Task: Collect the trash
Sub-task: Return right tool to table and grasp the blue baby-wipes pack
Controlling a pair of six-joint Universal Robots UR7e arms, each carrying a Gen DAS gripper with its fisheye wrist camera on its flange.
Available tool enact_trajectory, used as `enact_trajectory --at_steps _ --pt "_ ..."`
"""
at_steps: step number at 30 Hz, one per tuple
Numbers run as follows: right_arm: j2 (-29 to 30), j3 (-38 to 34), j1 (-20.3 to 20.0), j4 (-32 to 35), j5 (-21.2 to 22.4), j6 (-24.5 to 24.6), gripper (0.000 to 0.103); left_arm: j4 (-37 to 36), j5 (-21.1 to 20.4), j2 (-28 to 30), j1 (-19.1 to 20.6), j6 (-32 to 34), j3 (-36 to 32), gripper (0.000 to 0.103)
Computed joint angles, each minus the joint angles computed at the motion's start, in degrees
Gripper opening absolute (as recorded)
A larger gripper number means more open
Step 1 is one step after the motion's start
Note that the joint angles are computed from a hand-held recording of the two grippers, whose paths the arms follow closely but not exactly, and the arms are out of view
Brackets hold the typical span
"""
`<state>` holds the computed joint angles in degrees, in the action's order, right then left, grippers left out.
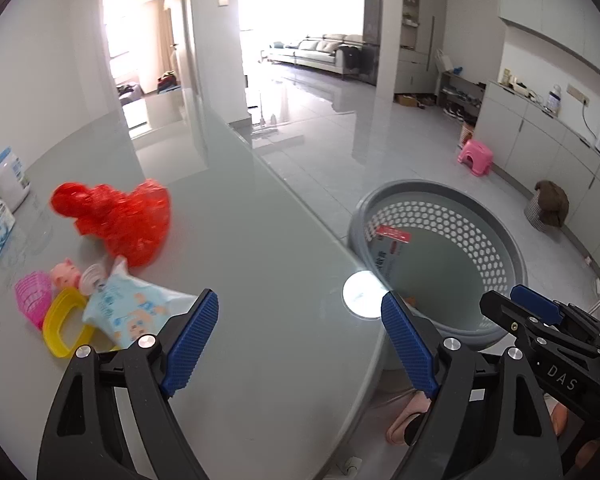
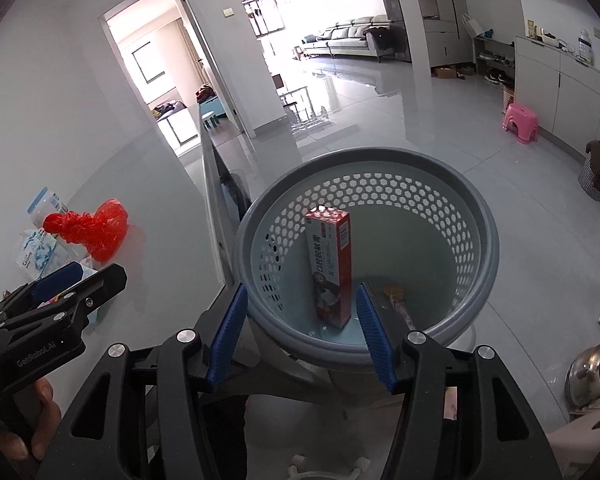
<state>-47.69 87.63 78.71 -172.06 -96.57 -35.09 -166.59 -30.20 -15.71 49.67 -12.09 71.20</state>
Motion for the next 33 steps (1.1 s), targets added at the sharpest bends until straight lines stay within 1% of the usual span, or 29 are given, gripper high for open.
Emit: enact_trajectory --at_steps 5,7,10,14,18,20,23,27,29,33 --pt "0.8 -0.1 1.5 1.7 0.9 -1.5 0.056 -2.1 3.1 -3.7 0.1 -2.8 5.9 0.082" --pt "1.7 -0.4 2.3 2.3 1.0 -2.4 0.056 -2.5 5.1 -5.3 0.1 -4.5 8.5 0.083" --pt "2.8 -1.1 3.5 3.7 1.3 -3.8 0.057 -2.7 7.5 -8.1 0.2 -8.1 12.7 0.084" --pt "4.4 -1.9 4.9 5.6 1.7 -5.5 0.059 0.3 10.6 -11.9 0.4 -15.2 17.6 0.084" --pt "6.3 -3.2 6.3 7.9 2.4 -7.4 0.06 5.6 13.9 -16.3 0.6 -24.5 22.6 0.084" --pt "7.1 -3.7 7.0 8.8 2.7 -8.4 0.063 8.9 15.1 -18.2 0.7 -29.0 24.4 0.084" --pt "8.1 -4.4 8.0 10.5 3.1 -9.9 0.064 16.9 16.6 -21.5 0.8 -38.9 27.4 0.084" --pt "9.2 -4.9 8.9 12.0 4.0 -11.5 0.073 26.8 17.6 -25.3 0.9 -50.4 30.4 0.084" --pt "9.9 -5.4 9.5 12.9 4.0 -12.3 0.073 31.6 17.8 -26.8 0.9 -55.5 31.4 0.084" --pt "11.4 -6.3 10.7 13.6 3.4 -14.4 0.075 37.4 17.8 -28.7 1.2 -62.2 32.6 0.084"
